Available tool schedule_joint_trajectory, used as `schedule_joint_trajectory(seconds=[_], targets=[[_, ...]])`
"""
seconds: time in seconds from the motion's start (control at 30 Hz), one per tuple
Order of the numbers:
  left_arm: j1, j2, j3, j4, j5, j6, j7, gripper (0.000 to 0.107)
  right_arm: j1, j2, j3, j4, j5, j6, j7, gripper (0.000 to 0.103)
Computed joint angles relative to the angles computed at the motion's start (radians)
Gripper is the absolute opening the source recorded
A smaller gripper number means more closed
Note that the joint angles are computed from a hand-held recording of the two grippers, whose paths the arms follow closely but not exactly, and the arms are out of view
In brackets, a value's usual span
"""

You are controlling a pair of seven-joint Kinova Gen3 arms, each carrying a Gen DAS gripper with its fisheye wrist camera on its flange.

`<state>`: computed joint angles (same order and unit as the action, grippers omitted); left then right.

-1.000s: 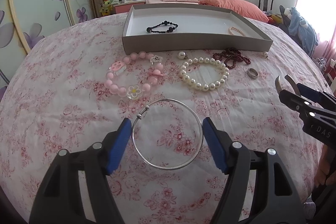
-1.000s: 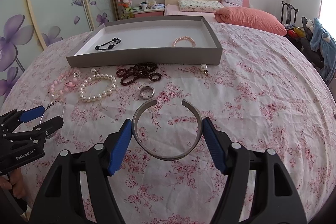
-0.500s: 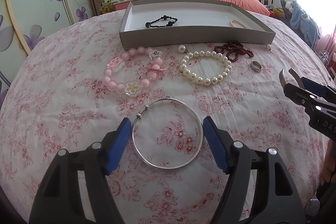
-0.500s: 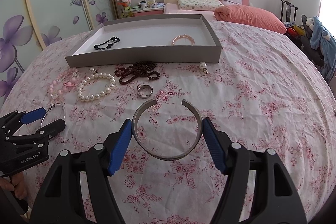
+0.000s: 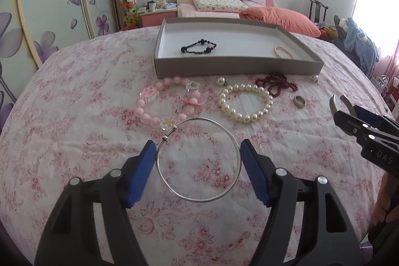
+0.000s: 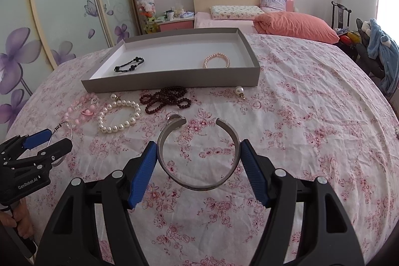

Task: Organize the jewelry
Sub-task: 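Lift both silver bangles and carry them over the white tray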

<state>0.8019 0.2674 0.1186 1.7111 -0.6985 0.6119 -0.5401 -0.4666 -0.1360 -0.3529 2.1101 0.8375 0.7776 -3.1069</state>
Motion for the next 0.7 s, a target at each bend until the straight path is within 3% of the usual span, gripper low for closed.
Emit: schedule_joint_trajectory(seconds=[0.4,0.7], targets=[[0.052,-0.049,-0.007,0.036,-0.234,-0.033,0.214,0.068,-0.004,-0.031,-0.041,0.003,0.104,0.028,-0.096,0.068],[0.033,-0.048,0.019,0.019,-0.296,-0.026,0.268,0.068,-0.004,-0.031,-0.043,-0.01,0.154,0.039,-0.125,0.068]])
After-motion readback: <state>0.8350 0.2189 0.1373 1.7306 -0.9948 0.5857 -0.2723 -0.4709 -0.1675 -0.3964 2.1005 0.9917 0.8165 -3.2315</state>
